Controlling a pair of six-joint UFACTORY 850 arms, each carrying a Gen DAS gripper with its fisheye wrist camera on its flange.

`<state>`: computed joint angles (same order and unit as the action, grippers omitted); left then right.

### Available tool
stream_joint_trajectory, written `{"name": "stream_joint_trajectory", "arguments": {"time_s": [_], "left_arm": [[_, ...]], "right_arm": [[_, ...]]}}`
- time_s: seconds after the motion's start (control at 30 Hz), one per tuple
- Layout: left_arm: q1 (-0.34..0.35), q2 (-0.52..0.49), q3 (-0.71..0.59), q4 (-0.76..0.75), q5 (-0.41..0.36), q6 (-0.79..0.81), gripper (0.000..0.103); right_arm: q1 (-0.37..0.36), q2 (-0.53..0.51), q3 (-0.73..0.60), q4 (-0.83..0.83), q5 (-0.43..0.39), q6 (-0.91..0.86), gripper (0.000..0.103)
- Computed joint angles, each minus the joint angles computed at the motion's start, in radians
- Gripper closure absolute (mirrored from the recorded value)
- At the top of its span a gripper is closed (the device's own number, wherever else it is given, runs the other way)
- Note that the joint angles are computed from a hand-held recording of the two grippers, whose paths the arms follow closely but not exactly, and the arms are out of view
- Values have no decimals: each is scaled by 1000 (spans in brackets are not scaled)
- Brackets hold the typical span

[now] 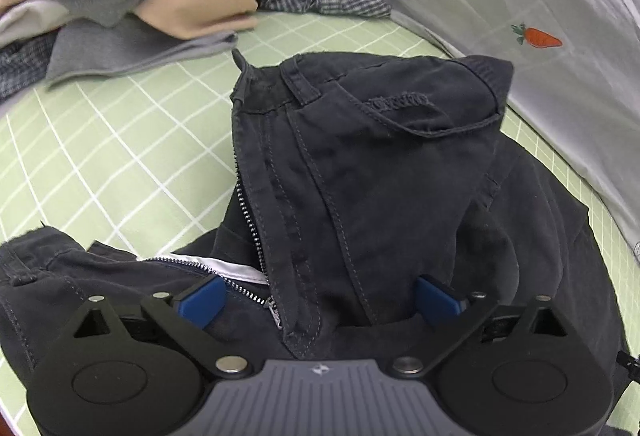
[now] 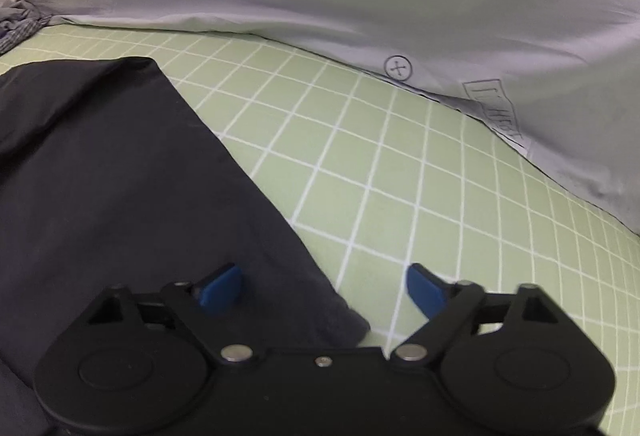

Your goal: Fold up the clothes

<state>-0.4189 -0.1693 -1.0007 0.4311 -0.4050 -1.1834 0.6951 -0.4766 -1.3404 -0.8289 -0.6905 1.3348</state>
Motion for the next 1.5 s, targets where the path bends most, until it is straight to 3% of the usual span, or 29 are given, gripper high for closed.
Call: {"name": "stream_joint_trajectory", "arguments": {"time_s": [0.07,0.13,0.27,0.33,0.57,0.73,0.93,1.07,1.2,1.33,1.4,1.5], "left_arm": [[-1,-10,-7,-9,-4,14,0],[-4,-20,-15,-7,-12,22,0],[-13,-38,-31,15,-37,8,0],[-12,-42,-35,7,-39,17,0],[2,-22,-11,-25,3,47,0],[3,-21,-12,-46,9,62,0],[-2,-17,-3,-15,19,40,0],[-17,-25,-7,46,3,-12,0],[-32,-43,-25,84,-33,-26,0],[-33,-50,-33,77,-47,-3,0],[-36,-56,-40,79,-58,0,0],[-50,-71,-54,105,-88,-16,0]], "right_arm": [[-13,18,15,38,53,-34,36],[-24,30,23,95,98,-79,57],[-34,35,18,202,139,-192,66],[-27,35,16,195,127,-237,98],[58,-4,-17,-113,-58,-237,100],[98,-41,-81,-436,-311,-142,100],[109,-21,-100,-743,-556,-50,100],[124,6,-73,-736,-660,23,99],[124,13,-5,-444,-617,60,99],[91,95,137,-86,-342,235,98],[98,135,182,-67,-279,350,94],[97,185,218,-89,-225,545,80]]}}
